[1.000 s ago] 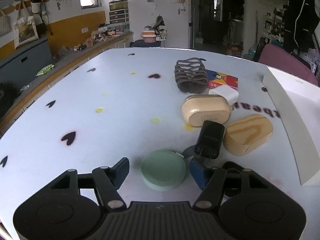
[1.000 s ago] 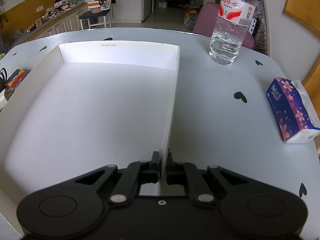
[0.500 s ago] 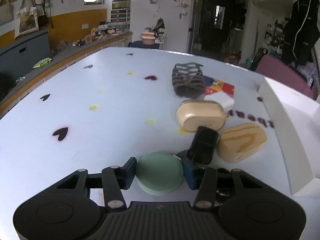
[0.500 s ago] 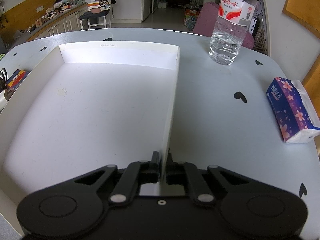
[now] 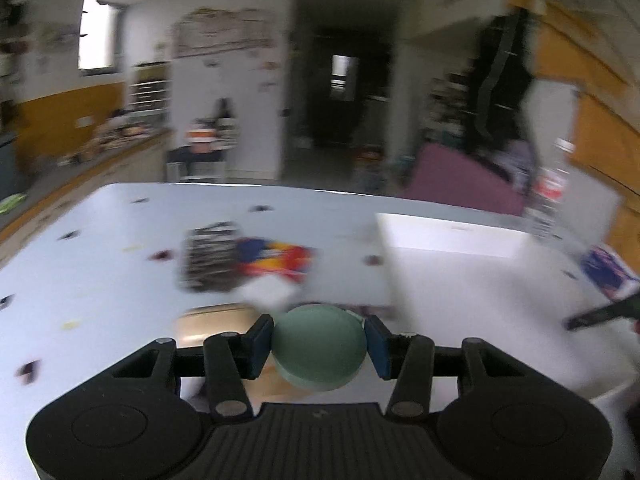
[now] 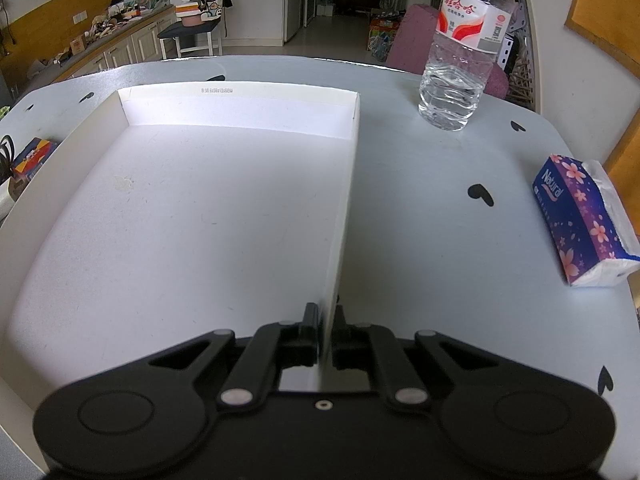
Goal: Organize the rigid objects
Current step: 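Grasp the pale green round case with the left gripper, then carry the green case into the white tray and open the left gripper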
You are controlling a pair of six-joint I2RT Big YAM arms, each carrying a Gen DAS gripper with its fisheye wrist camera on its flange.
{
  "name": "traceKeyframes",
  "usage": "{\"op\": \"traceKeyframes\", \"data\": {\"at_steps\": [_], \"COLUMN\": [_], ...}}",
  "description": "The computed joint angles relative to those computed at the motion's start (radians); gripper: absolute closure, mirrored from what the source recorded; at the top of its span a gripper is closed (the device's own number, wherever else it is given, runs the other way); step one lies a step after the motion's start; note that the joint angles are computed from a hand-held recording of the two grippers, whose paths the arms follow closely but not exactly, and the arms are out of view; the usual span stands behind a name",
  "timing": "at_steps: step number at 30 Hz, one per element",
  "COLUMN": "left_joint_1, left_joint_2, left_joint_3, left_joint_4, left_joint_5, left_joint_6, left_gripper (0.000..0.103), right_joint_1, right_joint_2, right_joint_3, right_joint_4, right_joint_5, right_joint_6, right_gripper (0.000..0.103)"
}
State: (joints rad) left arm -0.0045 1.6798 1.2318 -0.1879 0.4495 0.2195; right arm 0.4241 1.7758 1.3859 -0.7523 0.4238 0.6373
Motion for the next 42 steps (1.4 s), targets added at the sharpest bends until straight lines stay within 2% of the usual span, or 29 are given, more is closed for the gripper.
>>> {"op": "traceKeyframes", "data": {"at_steps": [5, 9, 17, 20, 27, 32, 39, 42], "left_joint_1": [-0.075, -0.124, -0.167, -0.171, -0.179, -0.179, -0.176, -0.172], "left_joint_2": [0.019, 0.04, 0.112, 0.128, 0.125, 0.115, 0.092, 0.071], "left_joint_3": [0.01, 0.023, 0.098, 0.111, 0.103, 0.098, 0.086, 0.076], "left_joint_4": [-0.032, -0.058, -0.198, -0.213, -0.199, -0.197, -0.203, -0.205], "left_joint_5": [0.052, 0.062, 0.033, 0.017, -0.007, -0.004, 0.003, 0.012], "left_joint_6": [0.039, 0.061, 0.124, 0.128, 0.139, 0.133, 0.131, 0.13], "left_gripper": [0.053, 0.053, 0.052, 0.052, 0.052, 0.036, 0.035, 0.031], "right_joint_1": [0.0, 0.0, 0.0, 0.0, 0.0, 0.0, 0.0, -0.001], "right_joint_2": [0.0, 0.002, 0.002, 0.002, 0.002, 0.002, 0.002, 0.002], "right_joint_3": [0.0, 0.002, 0.001, 0.001, 0.001, 0.001, 0.001, 0.001], "right_joint_4": [0.0, -0.002, -0.002, -0.002, -0.001, -0.002, -0.002, -0.002], "right_joint_5": [0.0, 0.002, 0.002, 0.001, 0.001, 0.002, 0.002, 0.002], "right_joint_6": [0.0, -0.003, -0.004, -0.004, -0.004, -0.004, -0.006, -0.007], "right_gripper": [0.097, 0.097, 0.097, 0.097, 0.096, 0.096, 0.096, 0.096]}}
